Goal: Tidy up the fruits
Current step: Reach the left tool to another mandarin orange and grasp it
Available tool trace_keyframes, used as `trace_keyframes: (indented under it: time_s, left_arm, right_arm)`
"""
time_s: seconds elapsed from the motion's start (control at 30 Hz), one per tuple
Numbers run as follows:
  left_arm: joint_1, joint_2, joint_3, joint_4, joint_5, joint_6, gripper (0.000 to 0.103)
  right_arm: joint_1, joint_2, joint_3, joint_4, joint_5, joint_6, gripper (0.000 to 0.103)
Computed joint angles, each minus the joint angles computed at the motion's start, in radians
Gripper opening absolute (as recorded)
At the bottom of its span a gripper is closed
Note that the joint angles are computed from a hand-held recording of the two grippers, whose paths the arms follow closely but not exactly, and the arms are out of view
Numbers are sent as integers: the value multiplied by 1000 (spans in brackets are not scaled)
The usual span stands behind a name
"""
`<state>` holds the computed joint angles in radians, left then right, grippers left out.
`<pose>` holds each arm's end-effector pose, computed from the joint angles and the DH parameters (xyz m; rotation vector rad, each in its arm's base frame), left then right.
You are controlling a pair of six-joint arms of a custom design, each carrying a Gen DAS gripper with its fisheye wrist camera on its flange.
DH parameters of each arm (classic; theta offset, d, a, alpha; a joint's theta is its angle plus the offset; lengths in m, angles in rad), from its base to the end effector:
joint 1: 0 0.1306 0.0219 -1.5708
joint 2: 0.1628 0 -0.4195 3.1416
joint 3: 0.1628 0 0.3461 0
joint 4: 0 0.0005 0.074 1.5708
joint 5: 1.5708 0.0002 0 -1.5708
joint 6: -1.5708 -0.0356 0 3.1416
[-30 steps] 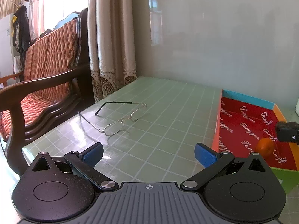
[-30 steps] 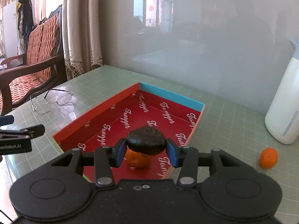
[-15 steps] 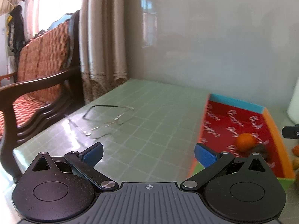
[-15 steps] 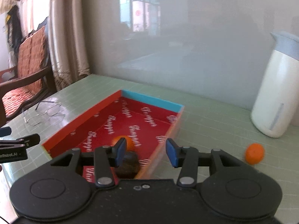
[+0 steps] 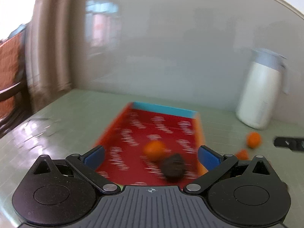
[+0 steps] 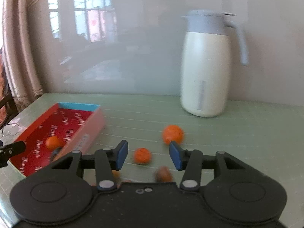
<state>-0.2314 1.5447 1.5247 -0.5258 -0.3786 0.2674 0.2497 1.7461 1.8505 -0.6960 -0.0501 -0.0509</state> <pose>0.5057 -0.1061 0.4835 -0.2595 2.0593 0.0965 0.5773 0.1485 0.5012 -0.2442 2.1566 0.2269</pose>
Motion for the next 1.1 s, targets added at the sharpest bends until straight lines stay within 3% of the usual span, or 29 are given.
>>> trace_keyframes:
  time_s: [0.1,0.5,0.6,0.9,1.1]
  left_arm:
    - [-54,19,12,15,-27,-61,103]
    - [-148,102,102,-25,-6,-59,102]
    - [-168,126,127,-3,-20,-74,102]
    - [-193,256,298,-27,-16,-56,102]
    - [-219,375,470,-95,-27,-81,102]
  right_arm:
    - [-27,-14,-19,4,0,-4,48]
    - [-98,-60,-95,44,15,23,52]
    - [-125,-63,-102,44,13,21,52]
    - [-203,-64,-132,80,28,-18,55]
    - [-266,-41,-130,93,80,-70,55]
